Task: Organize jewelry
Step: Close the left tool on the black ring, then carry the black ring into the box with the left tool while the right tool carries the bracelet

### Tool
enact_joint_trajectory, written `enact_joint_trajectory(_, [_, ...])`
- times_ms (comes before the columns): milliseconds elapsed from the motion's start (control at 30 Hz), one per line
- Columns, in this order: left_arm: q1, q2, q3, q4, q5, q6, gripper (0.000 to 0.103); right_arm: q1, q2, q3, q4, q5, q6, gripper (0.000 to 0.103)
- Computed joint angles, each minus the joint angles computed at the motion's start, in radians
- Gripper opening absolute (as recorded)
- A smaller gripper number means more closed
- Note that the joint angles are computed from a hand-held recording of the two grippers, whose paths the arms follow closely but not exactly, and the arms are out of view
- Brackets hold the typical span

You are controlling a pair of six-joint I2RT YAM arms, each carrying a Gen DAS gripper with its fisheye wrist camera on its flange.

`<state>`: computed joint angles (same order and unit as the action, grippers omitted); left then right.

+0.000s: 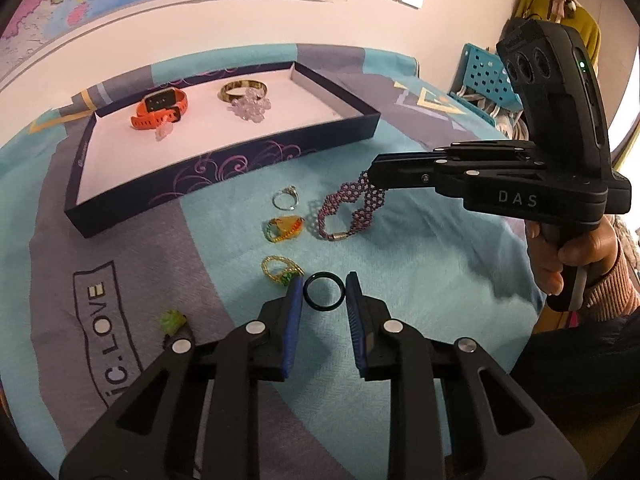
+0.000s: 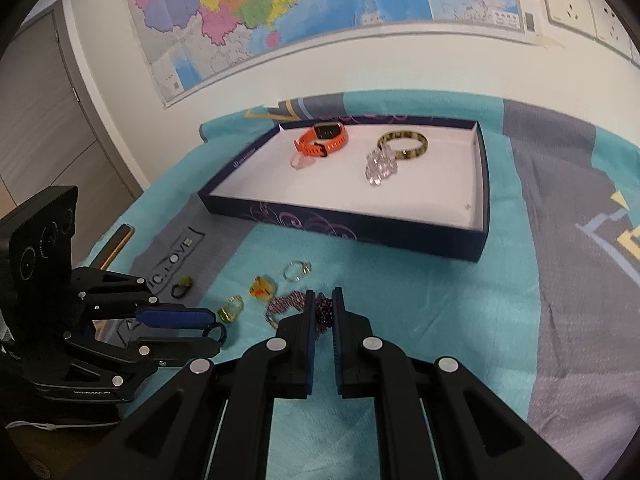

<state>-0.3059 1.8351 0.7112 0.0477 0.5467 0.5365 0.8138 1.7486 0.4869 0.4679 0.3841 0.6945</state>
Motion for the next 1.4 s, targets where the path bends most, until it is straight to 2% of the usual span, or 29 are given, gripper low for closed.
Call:
enact_joint_trajectory(433, [0.054,-0.062,0.055,-0.022,0.025,-0.041,0.022,-0.012,-0.089,0.047,-0.071,0.04,-0.082,0.006])
enact_joint_trajectory(1400, [0.042,-0.007,0.191,-0.026,-0.025,-0.096,0.022,-0.083,-0.121,0.126,-0.119,0.039,-0.188,0.006])
